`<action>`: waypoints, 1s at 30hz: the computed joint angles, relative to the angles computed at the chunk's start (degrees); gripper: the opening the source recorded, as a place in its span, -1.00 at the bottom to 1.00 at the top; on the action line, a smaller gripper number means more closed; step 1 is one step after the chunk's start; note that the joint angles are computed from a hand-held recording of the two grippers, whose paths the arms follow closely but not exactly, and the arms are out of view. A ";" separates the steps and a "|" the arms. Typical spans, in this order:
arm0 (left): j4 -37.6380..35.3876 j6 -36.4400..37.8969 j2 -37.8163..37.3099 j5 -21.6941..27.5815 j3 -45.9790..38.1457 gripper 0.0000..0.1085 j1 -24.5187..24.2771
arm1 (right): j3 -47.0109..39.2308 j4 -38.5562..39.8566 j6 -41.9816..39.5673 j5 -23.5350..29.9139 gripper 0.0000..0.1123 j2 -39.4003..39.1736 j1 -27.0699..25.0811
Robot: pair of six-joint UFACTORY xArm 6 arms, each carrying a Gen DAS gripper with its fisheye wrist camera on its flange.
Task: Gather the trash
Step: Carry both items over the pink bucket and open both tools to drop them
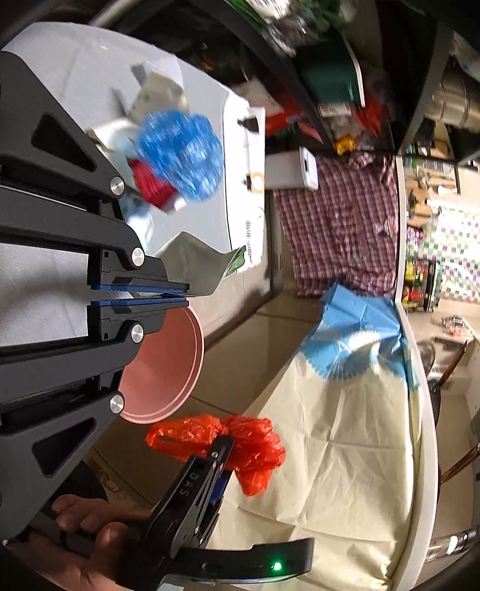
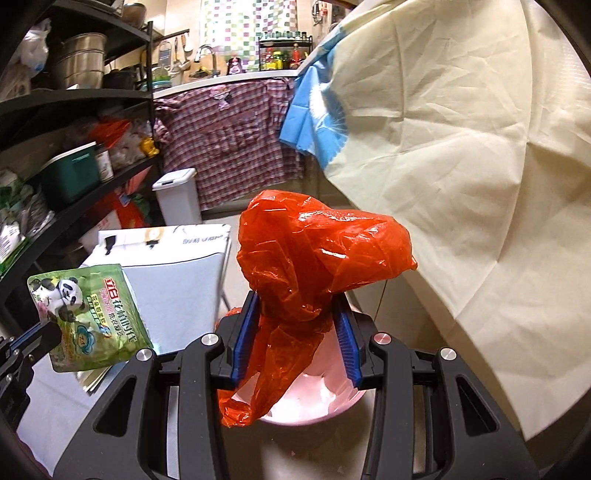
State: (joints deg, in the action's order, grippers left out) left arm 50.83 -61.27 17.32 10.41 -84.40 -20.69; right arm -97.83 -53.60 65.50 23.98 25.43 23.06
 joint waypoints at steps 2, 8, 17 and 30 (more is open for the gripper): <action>-4.98 5.43 2.72 -0.84 -2.75 -0.96 -0.57 | -1.78 1.01 -0.81 0.37 -0.27 1.51 -0.69; -20.25 21.42 10.07 -1.90 -9.63 -0.96 -2.14 | -4.91 4.81 -3.32 0.75 -0.27 5.09 -2.01; -40.85 41.37 19.38 0.58 -19.29 -0.96 -3.86 | -9.97 10.92 -8.54 1.92 -0.27 10.71 -3.29; -51.28 50.92 29.29 6.38 -33.01 -0.96 -4.07 | -17.90 17.96 -15.69 4.94 -0.27 16.91 -3.43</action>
